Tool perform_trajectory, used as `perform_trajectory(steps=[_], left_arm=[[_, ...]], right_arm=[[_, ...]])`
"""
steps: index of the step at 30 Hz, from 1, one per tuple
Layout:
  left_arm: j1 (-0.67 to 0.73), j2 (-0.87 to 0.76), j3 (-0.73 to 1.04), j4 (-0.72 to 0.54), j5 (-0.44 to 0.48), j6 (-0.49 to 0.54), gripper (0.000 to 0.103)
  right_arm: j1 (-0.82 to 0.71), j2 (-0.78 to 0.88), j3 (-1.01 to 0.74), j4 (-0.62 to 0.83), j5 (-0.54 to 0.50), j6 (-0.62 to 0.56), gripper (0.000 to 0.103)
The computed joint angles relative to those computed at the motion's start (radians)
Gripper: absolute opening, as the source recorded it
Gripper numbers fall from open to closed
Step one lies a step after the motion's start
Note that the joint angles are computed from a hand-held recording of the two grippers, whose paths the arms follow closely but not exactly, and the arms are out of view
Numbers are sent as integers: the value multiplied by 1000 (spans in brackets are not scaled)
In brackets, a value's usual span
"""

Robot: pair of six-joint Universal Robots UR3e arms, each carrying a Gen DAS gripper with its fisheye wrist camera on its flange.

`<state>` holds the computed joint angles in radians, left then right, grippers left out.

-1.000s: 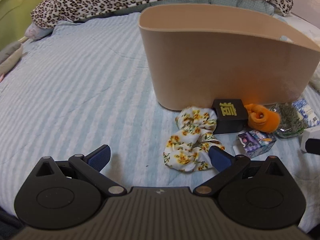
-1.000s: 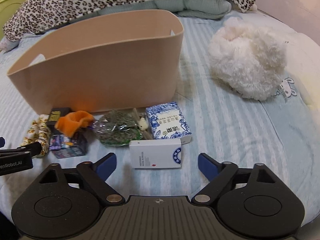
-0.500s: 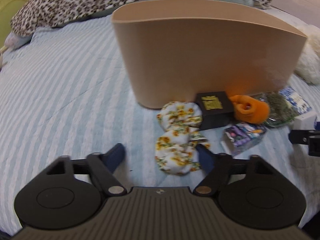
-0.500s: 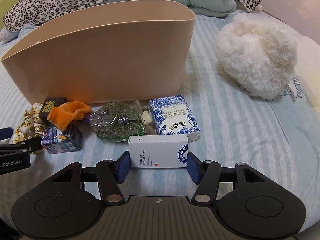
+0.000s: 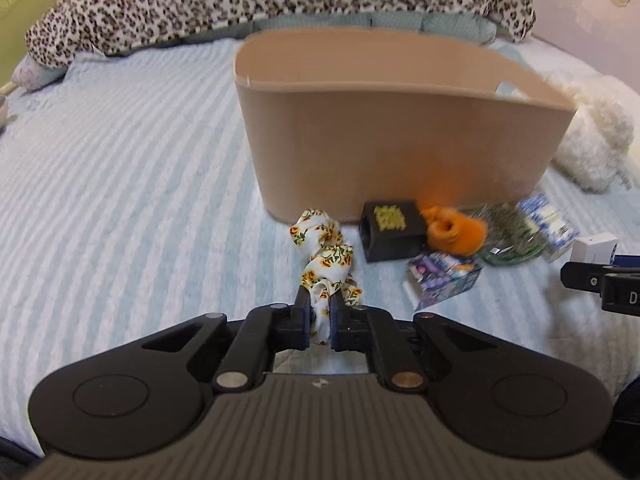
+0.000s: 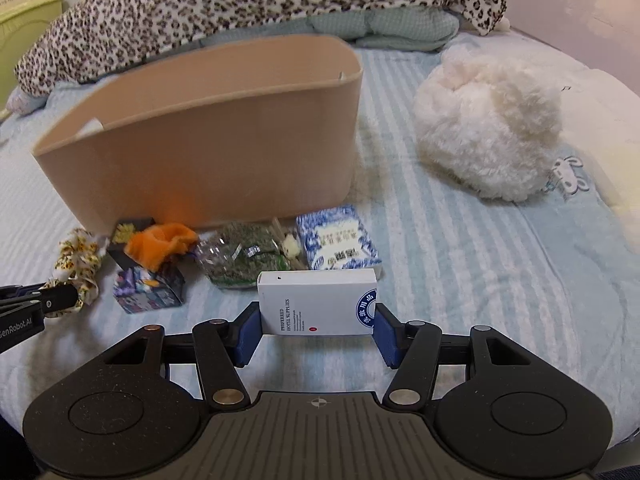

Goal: Organize objects
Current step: 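Carry both items over the basket and open both tools to drop them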

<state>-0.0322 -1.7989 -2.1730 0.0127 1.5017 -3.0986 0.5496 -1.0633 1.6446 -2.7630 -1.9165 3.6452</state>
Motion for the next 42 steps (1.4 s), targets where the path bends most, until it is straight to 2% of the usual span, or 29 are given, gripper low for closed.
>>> perform_trajectory(steps=[10, 22, 27, 33, 42], left_arm=[[7, 170, -5, -36, 4, -32, 10], [3, 190, 86, -59, 10, -43, 10], [-20, 110, 171, -39, 39, -42, 10], [-50, -37, 353, -47, 70, -37, 10], [-100, -325, 717, -219, 153, -31, 10]], right_arm=[[10, -100, 33, -81, -27, -36, 55], [-15, -117, -59, -121, -32, -116, 55], [-21, -62, -159, -117, -38, -151, 55], [-35, 60, -365, -61, -41, -196, 55], [-72, 307, -748, 142, -17, -246, 55]])
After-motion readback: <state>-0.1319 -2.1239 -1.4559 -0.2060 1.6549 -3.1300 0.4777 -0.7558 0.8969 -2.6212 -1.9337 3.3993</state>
